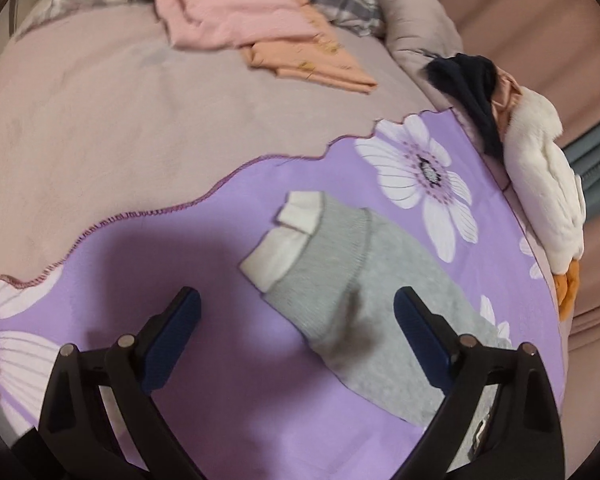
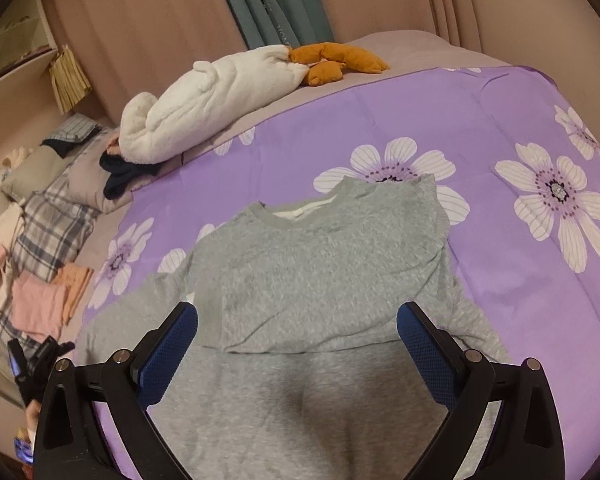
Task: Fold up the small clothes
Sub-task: 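Move the left tool to the other sleeve cuff and grasp it, then lift the held sleeve over the chest and open the left tool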
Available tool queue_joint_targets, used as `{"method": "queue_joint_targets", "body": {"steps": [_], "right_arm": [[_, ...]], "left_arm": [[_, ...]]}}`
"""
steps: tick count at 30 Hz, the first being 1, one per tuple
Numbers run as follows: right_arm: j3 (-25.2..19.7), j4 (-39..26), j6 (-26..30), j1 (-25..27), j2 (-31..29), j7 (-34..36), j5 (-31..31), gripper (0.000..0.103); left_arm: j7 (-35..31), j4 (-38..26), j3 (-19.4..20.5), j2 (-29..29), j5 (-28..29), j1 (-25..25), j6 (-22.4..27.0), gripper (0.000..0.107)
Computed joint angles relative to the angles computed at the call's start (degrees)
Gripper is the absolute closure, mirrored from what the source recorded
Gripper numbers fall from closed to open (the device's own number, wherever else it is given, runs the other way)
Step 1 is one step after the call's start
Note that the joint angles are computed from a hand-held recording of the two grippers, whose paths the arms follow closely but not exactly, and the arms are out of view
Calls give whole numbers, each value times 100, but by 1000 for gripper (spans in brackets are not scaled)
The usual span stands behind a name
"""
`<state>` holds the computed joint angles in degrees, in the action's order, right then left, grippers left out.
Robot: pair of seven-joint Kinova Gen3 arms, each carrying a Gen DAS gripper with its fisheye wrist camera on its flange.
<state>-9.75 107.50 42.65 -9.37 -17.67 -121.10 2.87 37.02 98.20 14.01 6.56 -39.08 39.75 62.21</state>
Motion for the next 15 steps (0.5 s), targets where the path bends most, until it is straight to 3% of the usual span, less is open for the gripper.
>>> {"method": "queue_joint_targets", "body": {"steps": [2,8,11,13,14,15], "right_arm": [[-18,-17,11,-8,42,-6,10,4],[-85,-127,101,-60,204,-85,97,4],[-43,-120,55,-125,224,-65,60,4],[-17,-117,37,-154,234,-37,34,4],[-22,-125,49,-155,243,-45,39,4],[-10,-122,48,-163,240,-33,30,4]], "left_arm": [[174,131,-150,-32,-65,125,-119,14],[283,148,-40,30,-368,-11,-137,21],[327,214,-105,58,-442,-75,-316,38],[379,198,-132,98,-490,-86,-324,57],[339,200,-150,107,-481,-105,-370,74],[263,216,-131,105,-440,-183,-452,79]]}}
